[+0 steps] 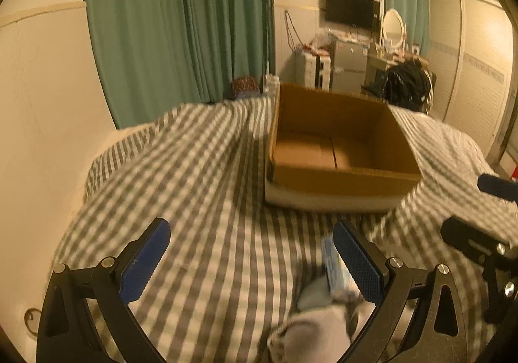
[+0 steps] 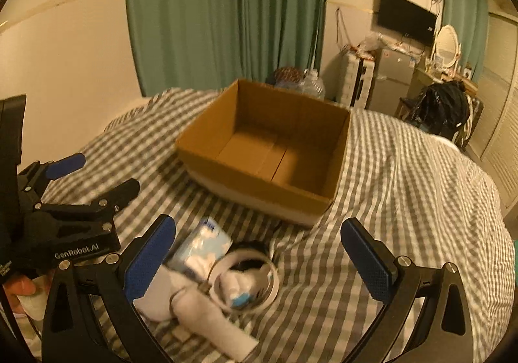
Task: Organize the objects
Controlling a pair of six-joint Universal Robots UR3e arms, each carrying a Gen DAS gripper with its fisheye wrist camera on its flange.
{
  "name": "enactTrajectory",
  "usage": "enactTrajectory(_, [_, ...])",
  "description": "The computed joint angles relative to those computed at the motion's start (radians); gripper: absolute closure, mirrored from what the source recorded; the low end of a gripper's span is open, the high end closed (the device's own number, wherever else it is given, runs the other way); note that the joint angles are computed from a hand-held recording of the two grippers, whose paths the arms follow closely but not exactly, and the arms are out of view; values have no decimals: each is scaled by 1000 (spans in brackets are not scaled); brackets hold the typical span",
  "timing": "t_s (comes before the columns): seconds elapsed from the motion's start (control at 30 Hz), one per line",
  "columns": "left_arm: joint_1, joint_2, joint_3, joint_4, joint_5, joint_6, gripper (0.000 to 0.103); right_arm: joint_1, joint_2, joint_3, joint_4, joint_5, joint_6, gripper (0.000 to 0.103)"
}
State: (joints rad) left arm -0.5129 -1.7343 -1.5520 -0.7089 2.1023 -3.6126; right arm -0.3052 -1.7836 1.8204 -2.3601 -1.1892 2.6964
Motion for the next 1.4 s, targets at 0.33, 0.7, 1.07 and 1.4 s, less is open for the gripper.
enactTrajectory(0.33, [-52, 29, -140, -31, -107, 18, 0, -20, -50, 61, 104, -57, -85, 0])
enactTrajectory(0.7, [-47, -26, -222, 107, -268, 133, 33, -27, -49, 103, 140, -75, -115, 0])
enactTrajectory(1.07, [12, 163, -358, 166, -311, 112, 46, 21, 26, 77, 238, -77, -125, 4])
enactTrajectory(1.4, [48, 237, -416, 161, -322, 116, 46, 163, 154, 63, 230, -147, -102, 37])
